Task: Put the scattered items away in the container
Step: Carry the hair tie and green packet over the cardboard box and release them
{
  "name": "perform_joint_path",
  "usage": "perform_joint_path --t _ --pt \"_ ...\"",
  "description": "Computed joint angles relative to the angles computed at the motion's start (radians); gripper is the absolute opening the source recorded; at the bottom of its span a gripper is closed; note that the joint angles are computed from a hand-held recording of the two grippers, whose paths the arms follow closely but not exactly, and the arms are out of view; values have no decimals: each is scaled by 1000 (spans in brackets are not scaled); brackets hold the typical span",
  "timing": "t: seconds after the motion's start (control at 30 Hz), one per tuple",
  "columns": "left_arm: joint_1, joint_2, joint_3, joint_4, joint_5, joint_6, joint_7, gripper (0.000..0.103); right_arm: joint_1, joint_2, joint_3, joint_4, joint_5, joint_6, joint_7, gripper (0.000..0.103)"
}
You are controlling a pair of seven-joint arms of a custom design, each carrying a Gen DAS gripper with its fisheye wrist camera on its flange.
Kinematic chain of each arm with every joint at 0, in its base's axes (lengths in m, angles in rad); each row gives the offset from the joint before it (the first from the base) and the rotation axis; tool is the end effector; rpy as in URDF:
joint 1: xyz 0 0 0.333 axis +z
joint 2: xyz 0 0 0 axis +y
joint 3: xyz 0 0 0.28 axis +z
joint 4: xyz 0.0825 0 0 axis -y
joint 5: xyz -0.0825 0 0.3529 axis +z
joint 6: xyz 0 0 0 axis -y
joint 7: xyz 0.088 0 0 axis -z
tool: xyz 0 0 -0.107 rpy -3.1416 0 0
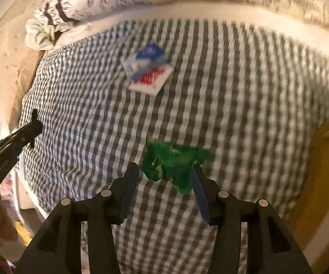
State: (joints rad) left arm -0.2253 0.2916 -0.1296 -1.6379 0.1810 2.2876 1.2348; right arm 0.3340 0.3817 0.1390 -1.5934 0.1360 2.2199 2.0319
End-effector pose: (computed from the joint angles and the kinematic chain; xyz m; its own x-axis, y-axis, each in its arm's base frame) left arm 0.6031 -0.2103 0.4630 -0.0987 -0.9951 -0.0103 -0.9238 0.0955 -0.3709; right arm 0.5806 0.2898 0.4192 -0.0529 -0.9635 -0.2624 -0.9870 0.0904 -0.1330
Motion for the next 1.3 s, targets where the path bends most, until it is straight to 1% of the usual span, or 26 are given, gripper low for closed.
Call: perform_joint_path --t 0.1,0.2,0.23,0.27,0.33,0.37,0.4,0.43,0.47,0.5,0.53,0.6,0.63,0.7,0.83,1.03,1.13,1.3 --pt "3 11 4 7 2 -9 0 6 3 63 4 50 -1 -27 -4 48" --pt "3 28 8 18 5 -19 -3 6 11 112 2 90 -12 -39 4 61" --pt "3 33 10 21 5 -23 -7 6 18 122 -1 100 -26 -39 9 64" --pt "3 37 10 23 2 -25 -10 6 21 138 -1 118 -35 -50 8 63" --pt "4 46 11 30 -2 -31 -8 6 19 185 4 179 -36 -105 -11 64" --pt "4 50 11 33 -3 -34 -6 6 24 196 0 192 -49 -113 -11 64" --pt "5 54 10 37 -7 -37 -3 6 30 199 -5 194 -63 -109 -10 61" --pt "5 57 10 41 -7 -40 0 6 39 200 -12 197 -84 -108 -9 52" --pt "3 60 11 45 -6 -42 3 6 44 201 -16 204 -101 -114 -11 51" --pt "2 64 11 50 -6 -44 6 6 45 203 -16 212 -107 -123 -16 47" --pt "1 67 11 56 -6 -47 8 6 48 202 -18 217 -117 -131 -18 41" --pt "0 70 10 66 -9 -47 15 6 65 191 -32 222 -156 -151 1 40" --pt "-2 70 10 70 -8 -47 16 6 65 180 -33 213 -160 -148 10 38" --pt "-6 68 8 76 -6 -44 25 6 57 136 -31 166 -154 -110 26 36" --pt "-13 56 0 85 -11 -43 46 6 51 59 -31 107 -166 -77 46 36" --pt "-30 19 -19 102 -16 -43 88 6 34 -112 -35 -29 -168 5 103 36" --pt "-45 7 -35 130 -24 -47 118 6 29 -168 -37 -49 -180 8 125 36" --pt "-80 12 -66 204 -60 -70 175 6 13 -350 -48 -190 -221 21 190 36"
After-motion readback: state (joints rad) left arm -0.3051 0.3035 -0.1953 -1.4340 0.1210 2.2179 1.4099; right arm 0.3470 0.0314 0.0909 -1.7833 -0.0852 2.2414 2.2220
